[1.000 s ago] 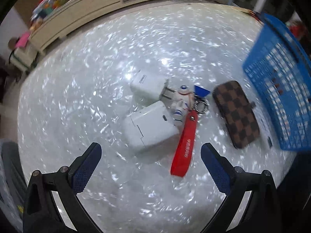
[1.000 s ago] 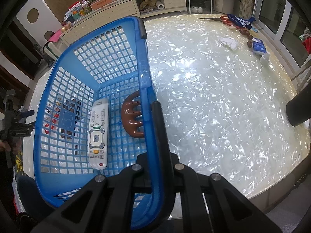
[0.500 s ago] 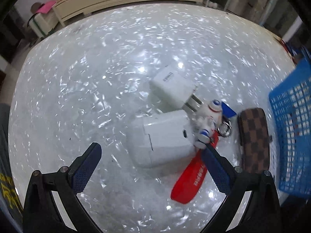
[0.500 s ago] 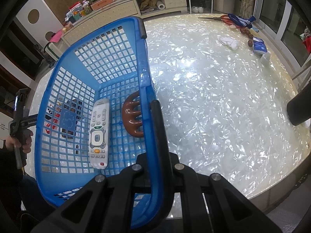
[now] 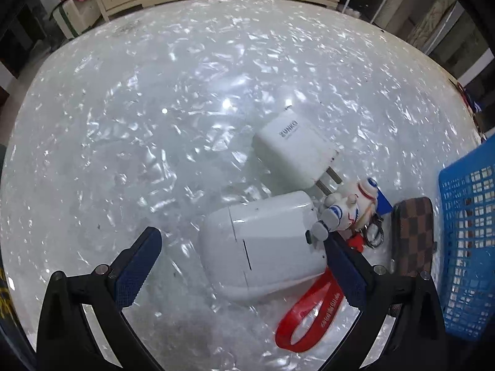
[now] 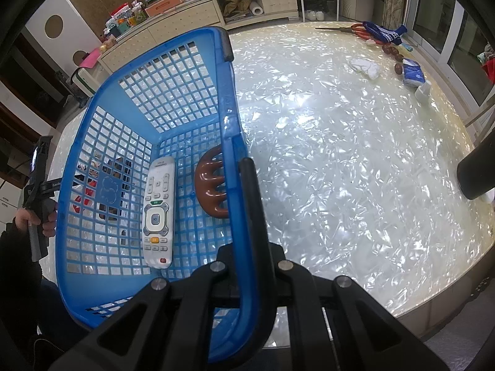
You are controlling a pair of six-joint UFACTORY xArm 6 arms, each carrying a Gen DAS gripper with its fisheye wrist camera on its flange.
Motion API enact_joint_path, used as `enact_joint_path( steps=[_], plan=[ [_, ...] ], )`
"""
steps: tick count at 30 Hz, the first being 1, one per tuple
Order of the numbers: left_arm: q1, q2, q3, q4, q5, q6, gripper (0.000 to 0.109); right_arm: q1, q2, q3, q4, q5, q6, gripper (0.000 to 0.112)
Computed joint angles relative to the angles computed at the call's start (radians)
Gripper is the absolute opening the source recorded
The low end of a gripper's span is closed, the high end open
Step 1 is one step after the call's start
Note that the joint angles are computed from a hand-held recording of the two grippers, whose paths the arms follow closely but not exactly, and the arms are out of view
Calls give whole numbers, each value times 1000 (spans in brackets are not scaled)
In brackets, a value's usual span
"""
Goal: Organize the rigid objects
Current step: 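Close the left tool around the white earbud case, then carry the earbud case with the left tool into the basket and release it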
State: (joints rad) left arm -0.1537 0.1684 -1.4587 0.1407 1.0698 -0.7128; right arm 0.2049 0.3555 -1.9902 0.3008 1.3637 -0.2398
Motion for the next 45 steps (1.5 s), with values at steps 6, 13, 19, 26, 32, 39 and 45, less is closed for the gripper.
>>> enact_joint_path(
  steps=[6, 13, 19, 26, 32, 39, 45],
  plan=[
    [18, -3, 17, 34, -19, -31, 102, 0, 1, -1, 0, 0, 0, 5],
    [20, -14, 15, 66, -5, -60, 81, -1, 1, 0, 4, -1, 0, 5],
    [15, -17, 15, 68, -15, -47, 76, -2, 1, 2, 8, -5, 1, 5],
    [-22, -95, 92, 67, -29, -63, 76, 0, 0, 2, 7, -6, 5, 5],
    [-55, -146, 108, 104, -24, -67, 76, 1, 0, 1, 0, -5, 11, 5],
    [-92, -178, 58, 141, -8, -34, 76, 4, -7, 10, -9, -8, 16, 5],
    [-150, -168, -51, 177, 0, 57, 76, 3, -12, 16, -10, -10, 14, 5]
  ],
)
